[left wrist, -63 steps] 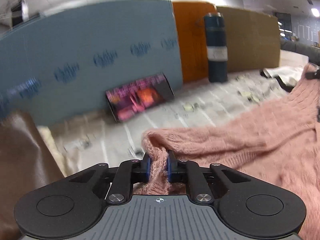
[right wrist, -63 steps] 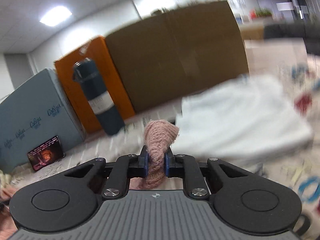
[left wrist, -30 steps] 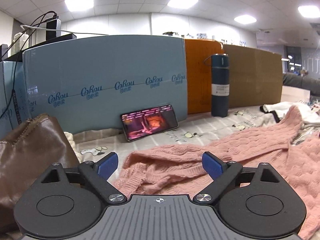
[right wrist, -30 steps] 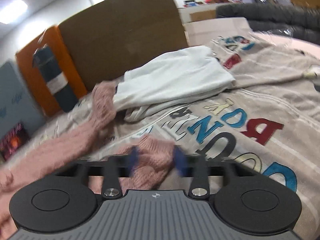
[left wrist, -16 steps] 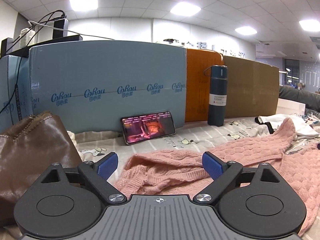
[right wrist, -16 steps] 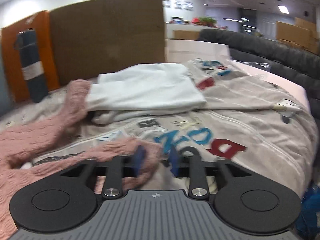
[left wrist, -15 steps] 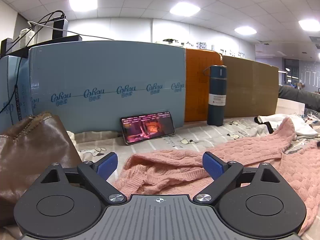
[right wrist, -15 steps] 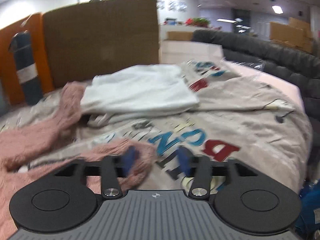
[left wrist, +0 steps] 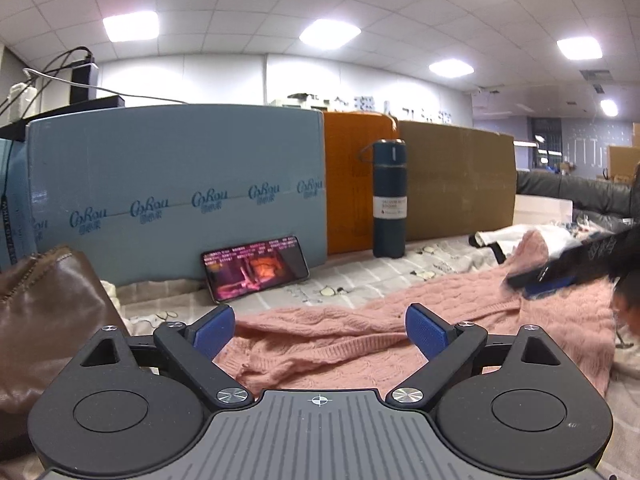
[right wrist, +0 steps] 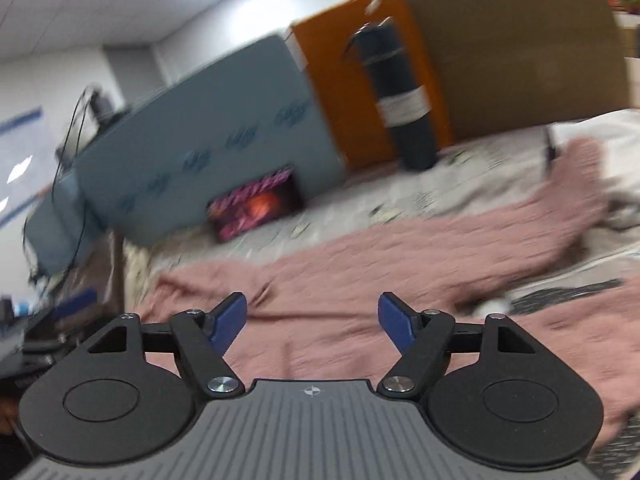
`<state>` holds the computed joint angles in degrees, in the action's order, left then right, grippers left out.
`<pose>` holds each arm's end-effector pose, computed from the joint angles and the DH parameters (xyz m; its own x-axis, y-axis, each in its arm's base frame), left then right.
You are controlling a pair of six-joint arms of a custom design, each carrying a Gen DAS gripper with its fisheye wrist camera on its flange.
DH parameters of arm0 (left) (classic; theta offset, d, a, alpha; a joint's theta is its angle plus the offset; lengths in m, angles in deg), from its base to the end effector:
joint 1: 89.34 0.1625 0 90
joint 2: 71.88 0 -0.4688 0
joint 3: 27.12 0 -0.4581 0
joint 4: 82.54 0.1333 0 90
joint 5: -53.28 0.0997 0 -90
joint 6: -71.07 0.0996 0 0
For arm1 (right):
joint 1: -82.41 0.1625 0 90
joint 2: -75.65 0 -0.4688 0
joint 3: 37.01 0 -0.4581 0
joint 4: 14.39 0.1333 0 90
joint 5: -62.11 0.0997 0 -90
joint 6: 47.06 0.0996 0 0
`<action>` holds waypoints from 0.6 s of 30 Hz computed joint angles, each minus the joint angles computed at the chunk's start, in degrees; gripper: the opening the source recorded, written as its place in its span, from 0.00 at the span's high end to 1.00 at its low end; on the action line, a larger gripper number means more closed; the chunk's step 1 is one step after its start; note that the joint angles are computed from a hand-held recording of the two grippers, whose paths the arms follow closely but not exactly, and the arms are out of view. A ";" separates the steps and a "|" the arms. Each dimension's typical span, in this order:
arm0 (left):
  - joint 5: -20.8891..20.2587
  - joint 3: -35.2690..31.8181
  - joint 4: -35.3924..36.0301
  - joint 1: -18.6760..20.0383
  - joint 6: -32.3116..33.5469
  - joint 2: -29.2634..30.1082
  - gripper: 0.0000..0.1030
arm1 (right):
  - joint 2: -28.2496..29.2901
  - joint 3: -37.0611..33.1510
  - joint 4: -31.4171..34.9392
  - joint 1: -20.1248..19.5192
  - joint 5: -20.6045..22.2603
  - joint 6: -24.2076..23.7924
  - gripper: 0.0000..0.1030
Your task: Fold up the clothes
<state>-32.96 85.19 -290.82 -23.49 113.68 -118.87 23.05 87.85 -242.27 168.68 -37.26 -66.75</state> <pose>-0.1385 -0.6507 0.1088 -0.5190 0.6374 -0.5695 0.8123 0.1605 -0.5607 0.0807 -0.5614 0.1488 -0.9270 0.0610 0.3702 -0.3032 0.4593 -0.8349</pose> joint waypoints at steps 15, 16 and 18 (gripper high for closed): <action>-1.55 1.11 -3.25 0.26 -0.01 -0.37 0.08 | 4.02 0.27 0.37 2.24 0.33 -10.66 0.84; -1.44 1.08 -3.24 0.27 -0.14 -0.36 0.08 | 3.46 1.19 -1.38 2.20 2.29 -9.58 0.84; -1.27 1.01 -3.09 0.28 -0.31 -0.34 0.08 | 2.54 2.92 -4.91 2.53 5.03 -8.14 0.84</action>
<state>-34.23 86.20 -293.91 -23.21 113.37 -119.21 25.59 90.76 -247.19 171.20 -32.23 -74.89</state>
